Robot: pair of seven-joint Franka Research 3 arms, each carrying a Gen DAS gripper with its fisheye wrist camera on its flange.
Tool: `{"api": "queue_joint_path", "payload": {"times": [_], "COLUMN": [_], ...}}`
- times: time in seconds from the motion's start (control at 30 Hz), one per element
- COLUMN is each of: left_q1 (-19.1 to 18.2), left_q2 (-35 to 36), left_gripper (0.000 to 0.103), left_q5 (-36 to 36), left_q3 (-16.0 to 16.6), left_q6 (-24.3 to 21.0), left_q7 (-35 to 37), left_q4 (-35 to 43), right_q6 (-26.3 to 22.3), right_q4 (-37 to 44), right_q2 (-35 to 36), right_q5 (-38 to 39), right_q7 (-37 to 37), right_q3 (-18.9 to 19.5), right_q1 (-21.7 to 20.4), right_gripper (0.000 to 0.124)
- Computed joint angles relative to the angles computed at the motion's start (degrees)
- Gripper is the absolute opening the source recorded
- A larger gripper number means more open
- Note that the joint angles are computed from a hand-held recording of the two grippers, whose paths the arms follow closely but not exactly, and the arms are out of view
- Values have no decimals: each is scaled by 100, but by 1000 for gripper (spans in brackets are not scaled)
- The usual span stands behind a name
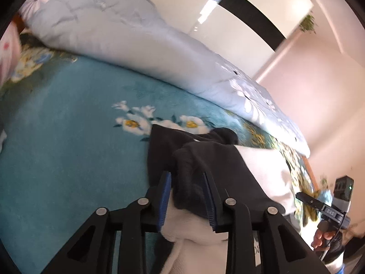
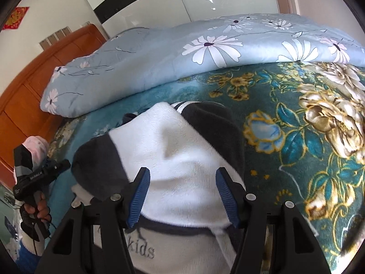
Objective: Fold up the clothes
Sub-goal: 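Grasp the folded jacket edge with the left gripper while the right gripper grasps the white fleece, then fold the jacket in half with both grippers, laying the held edge over the body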
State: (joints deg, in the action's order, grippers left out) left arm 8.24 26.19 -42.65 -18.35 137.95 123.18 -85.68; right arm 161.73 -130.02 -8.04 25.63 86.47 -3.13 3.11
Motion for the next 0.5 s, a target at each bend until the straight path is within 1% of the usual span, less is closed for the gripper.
{"api": "queue_joint_path", "payload": {"times": [0.1,0.17,0.23,0.27,0.33,0.43,0.47,0.5], "left_q1": [-195,-327,-308,-234,-107,11,50,91], "left_q2": [24,78,89,57,-124,-524,-696,-879], "left_gripper": [32,32,32,32,32,32,40,54], "left_q5": [405,683,767,696,543,268,148,-3], "left_q3": [72,140,123,64,-15,-26,-12,20], "left_q6": [-3,142,150,135,141,152,111,42], "left_q7": [-93,-295,-439,-401,-250,79,243,418], "left_q4": [5,-1,-19,-45,-208,-553,-722,-920], "right_q6": [-218,-224,-202,-195,-181,-90,-97,-140], "right_q4": [-54,-99,-135,-148,-207,-448,-562,-711], "right_q2": [-29,2,-15,-31,-167,-569,-742,-950], "right_q5": [-534,-807,-727,-655,-528,-643,-692,-733], "right_q7": [306,493,482,456,370,398,423,450], "right_q3": [111,156,111,86,46,89,107,123], "right_q1": [-100,-134,-97,-79,-49,-98,-120,-143], "right_gripper": [62,62,62,62,62,62,62,62]}}
